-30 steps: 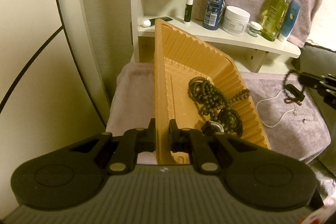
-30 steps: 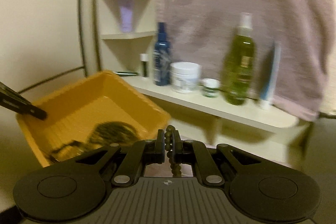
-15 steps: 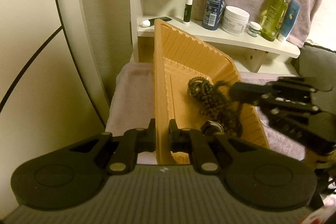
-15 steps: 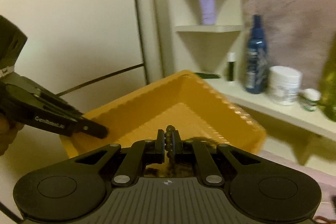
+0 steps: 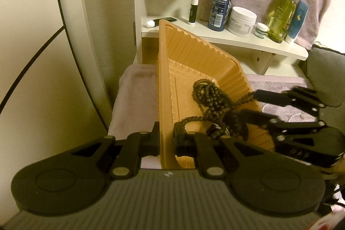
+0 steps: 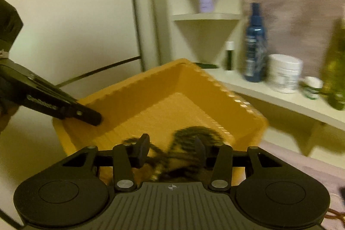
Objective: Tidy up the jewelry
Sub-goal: 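Carry the bead necklace into the orange tray and open the right gripper, then move the right gripper to the small pearl earring on the towel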
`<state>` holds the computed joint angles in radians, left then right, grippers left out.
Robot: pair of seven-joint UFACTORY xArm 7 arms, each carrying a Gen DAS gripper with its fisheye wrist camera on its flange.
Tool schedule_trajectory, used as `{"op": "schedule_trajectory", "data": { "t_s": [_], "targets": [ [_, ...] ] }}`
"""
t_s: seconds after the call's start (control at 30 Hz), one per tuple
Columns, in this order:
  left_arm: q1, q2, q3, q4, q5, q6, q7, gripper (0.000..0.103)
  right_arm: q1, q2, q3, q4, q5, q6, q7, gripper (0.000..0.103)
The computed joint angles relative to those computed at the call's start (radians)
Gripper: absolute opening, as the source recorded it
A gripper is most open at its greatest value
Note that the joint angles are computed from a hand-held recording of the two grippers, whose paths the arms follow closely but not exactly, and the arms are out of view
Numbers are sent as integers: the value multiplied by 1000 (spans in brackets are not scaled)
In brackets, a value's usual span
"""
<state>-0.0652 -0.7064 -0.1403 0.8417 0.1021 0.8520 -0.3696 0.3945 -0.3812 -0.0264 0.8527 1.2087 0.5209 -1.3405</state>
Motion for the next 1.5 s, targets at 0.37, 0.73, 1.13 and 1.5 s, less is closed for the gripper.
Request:
{"op": "schedule_trajectory", "data": {
  "t_s": [0.37, 0.73, 1.13, 1.5],
  "targets": [
    [0, -6, 2, -2, 1, 3, 1, 10, -89, -140, -42, -151, -167, -206, 230, 47],
    [-1, -2, 3, 1, 3, 7, 10, 10, -222, -204, -90, -277, -448, -296, 455, 47],
    [-8, 7, 26, 2, -15, 9, 59, 10, -168, -186, -165, -296, -612, -314, 601, 47],
    [-13, 29, 45, 22, -43, 37, 115, 10, -114, -164, -224, -304, -738, -336, 694, 46]
  ]
}}
